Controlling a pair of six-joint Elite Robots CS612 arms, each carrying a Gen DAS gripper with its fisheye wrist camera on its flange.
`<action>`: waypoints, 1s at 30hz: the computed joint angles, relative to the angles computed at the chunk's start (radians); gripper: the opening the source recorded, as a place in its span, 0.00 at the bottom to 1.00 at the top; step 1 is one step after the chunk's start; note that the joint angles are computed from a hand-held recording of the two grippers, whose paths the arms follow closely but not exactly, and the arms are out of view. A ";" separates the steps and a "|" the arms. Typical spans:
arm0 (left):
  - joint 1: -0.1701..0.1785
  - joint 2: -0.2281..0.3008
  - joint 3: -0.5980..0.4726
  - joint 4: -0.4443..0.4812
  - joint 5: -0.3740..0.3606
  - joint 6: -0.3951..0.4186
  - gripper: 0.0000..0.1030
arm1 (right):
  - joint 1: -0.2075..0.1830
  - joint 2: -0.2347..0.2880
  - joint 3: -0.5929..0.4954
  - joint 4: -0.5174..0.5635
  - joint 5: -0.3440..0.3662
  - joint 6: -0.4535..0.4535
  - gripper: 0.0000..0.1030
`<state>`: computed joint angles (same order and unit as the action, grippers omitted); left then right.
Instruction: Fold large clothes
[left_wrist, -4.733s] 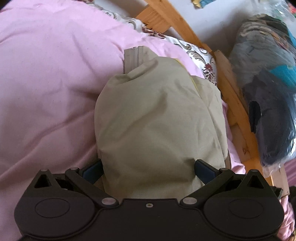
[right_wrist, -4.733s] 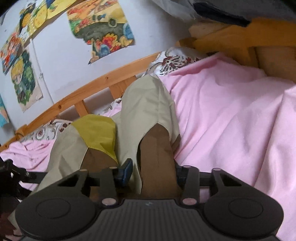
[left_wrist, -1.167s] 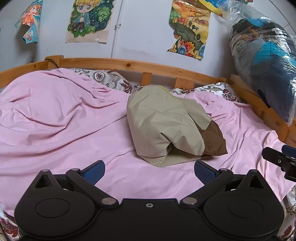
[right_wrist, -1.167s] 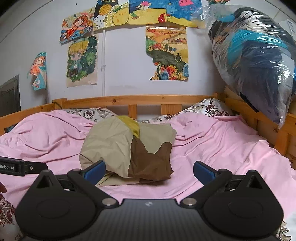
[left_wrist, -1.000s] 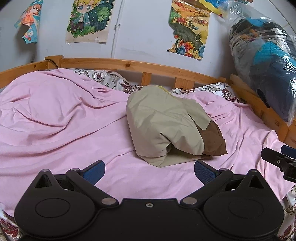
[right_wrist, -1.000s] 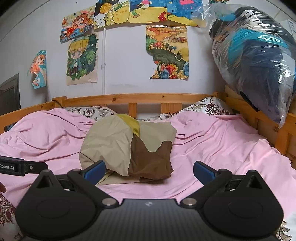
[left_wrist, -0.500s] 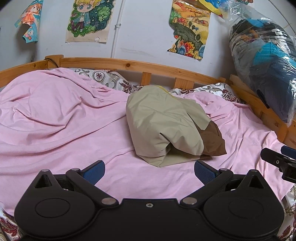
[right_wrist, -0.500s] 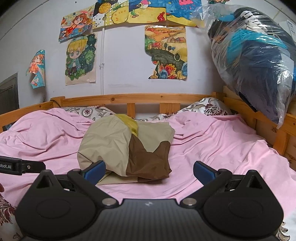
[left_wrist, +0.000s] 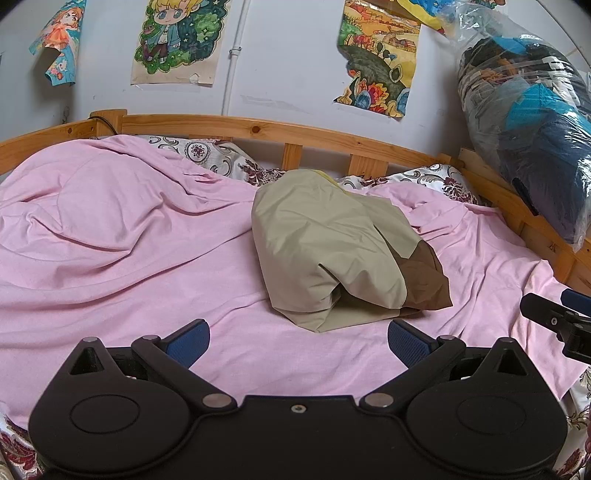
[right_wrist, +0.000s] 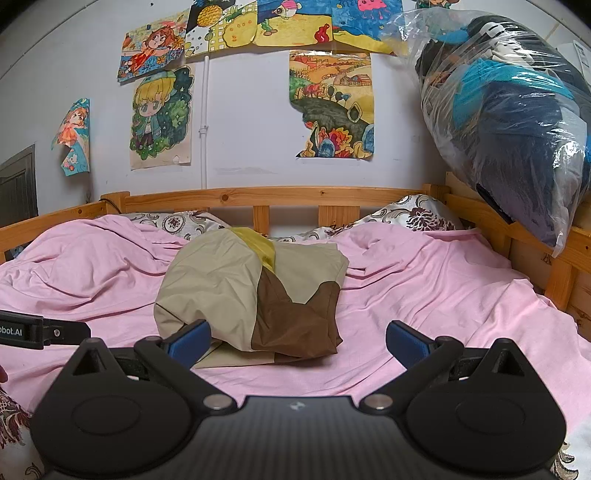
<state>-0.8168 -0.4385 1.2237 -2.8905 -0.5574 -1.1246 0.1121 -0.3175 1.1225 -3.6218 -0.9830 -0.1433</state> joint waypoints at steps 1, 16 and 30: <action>0.000 0.000 0.000 0.000 0.000 0.000 0.99 | 0.000 0.000 0.000 0.000 0.000 0.000 1.00; -0.002 0.003 -0.005 0.002 0.001 0.002 0.99 | -0.001 0.001 -0.002 0.000 0.001 -0.001 1.00; -0.003 0.004 -0.010 0.010 0.004 -0.003 0.99 | -0.001 0.001 -0.002 0.001 0.002 -0.002 1.00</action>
<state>-0.8199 -0.4345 1.2136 -2.8809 -0.5536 -1.1273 0.1110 -0.3165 1.1208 -3.6208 -0.9810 -0.1454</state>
